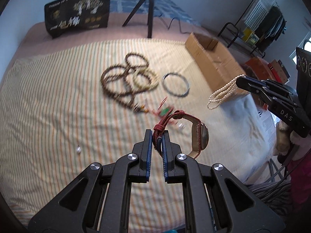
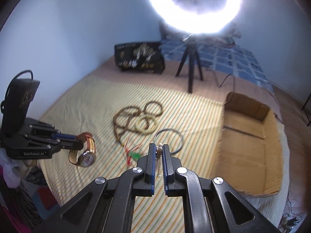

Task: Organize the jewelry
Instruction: 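Carry the watch into the box with the left tool while the right tool carries the pearls there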

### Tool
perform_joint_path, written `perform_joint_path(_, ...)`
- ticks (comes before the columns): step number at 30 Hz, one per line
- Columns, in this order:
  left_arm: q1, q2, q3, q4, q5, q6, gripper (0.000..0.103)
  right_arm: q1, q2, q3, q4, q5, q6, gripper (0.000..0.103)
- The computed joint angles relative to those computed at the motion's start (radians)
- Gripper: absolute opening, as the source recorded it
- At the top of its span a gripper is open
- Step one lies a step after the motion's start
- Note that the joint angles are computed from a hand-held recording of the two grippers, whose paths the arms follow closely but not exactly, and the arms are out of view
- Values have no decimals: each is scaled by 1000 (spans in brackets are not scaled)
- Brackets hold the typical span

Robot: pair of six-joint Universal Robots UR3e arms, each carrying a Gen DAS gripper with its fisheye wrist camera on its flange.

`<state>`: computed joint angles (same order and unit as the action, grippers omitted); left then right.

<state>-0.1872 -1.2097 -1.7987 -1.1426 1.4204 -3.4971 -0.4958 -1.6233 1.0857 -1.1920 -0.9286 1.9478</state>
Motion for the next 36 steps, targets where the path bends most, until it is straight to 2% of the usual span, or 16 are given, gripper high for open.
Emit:
perform_joint_path(14,-162,-361,389,89,97,-39,7,-156,129,-213,-4,89,66,4)
perform_joint_path(21,-201,-577,599,117,104,-33,7,-177,225,-271,-115,65,161,4)
perform_joint_path(36,-286,-1033,1156,11,95,-37,7,-195,373,-330,-240,-24,271,4)
